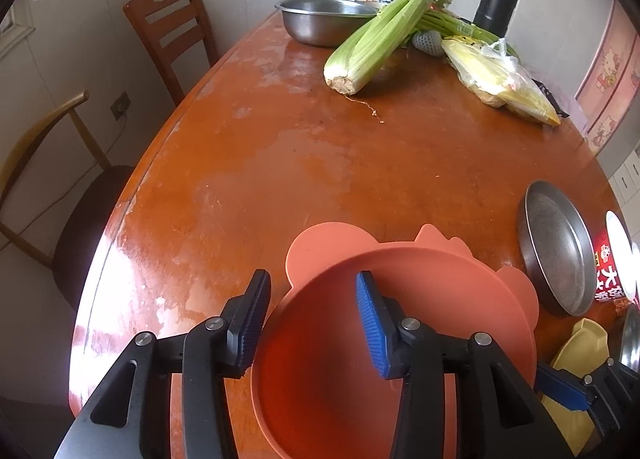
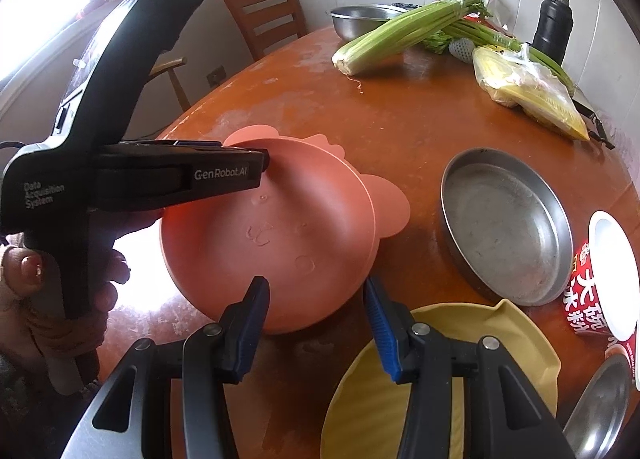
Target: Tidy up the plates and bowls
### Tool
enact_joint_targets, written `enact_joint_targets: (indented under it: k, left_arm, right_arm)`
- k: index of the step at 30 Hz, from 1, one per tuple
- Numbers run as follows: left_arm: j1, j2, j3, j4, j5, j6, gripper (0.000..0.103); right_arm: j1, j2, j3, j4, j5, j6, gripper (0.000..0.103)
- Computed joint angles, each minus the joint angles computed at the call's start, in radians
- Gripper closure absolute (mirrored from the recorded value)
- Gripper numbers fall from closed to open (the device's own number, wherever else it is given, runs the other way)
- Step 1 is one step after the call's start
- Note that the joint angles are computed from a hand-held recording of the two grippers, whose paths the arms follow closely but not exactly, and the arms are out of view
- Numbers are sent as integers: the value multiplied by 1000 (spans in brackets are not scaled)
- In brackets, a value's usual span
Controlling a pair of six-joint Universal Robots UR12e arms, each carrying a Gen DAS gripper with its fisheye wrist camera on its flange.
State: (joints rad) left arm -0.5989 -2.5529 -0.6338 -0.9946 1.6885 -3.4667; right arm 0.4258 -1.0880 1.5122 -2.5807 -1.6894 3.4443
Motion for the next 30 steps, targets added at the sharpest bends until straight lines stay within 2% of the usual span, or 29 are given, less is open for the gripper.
enact_joint_targets:
  k: [13,21,30]
  left_arm:
    - [-4,47,-70,89,73,-40,55]
    - [-15,91,-126,161,61,-22,47]
    - [-41,115,-153,188,17,35,46]
  right_arm:
    - [-14,-28,37,-73,-19,54,54]
    - [-19,-62,77,-141,-36,80,53]
    - [-21,-115,151,-186,-53,99,49]
